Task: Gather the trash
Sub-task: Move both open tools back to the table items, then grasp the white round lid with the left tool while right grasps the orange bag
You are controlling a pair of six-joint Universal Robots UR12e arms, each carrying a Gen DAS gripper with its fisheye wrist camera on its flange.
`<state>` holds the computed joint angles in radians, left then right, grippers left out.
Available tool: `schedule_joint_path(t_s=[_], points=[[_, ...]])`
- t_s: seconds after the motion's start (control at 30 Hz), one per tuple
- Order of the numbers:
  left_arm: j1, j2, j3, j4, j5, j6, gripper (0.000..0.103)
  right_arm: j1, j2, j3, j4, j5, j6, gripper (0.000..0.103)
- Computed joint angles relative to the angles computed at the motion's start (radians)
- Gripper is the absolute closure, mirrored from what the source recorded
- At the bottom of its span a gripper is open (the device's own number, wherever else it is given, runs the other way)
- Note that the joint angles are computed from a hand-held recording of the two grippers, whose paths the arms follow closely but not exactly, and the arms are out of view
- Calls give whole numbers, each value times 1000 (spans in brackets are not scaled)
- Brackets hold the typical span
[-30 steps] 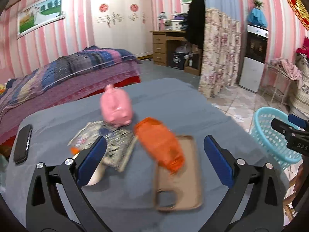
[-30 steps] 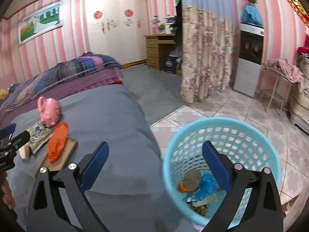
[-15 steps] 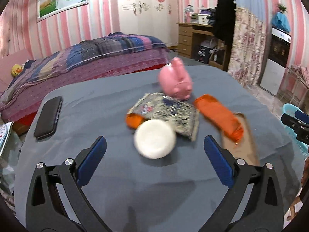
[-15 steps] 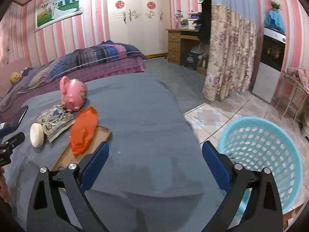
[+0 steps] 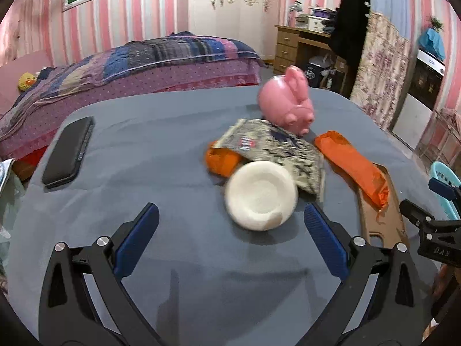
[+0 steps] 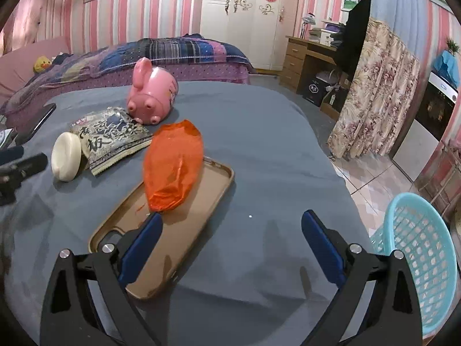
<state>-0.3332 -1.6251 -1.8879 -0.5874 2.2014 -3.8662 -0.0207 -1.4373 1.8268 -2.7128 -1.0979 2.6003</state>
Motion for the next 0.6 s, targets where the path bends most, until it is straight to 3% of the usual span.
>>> schedule_joint_path(t_s=[0.13,0.27,0.37,0.5,0.6], points=[[15,-25,24,-6,-53,30,7,0,11,-14,8,-3,46,8],[32,-27,19,22,-119,64,28,1,14,-15,-12,9,65,8],[34,-24,12,28,-126,72,43,7,16,-18,-17,27,72,9],[45,1,-17,60,-159,57,43,24,16,-23,14,38,36,27],[43,31,-41,65,-149,50,43,39,15,-24,37,39,-8,32]])
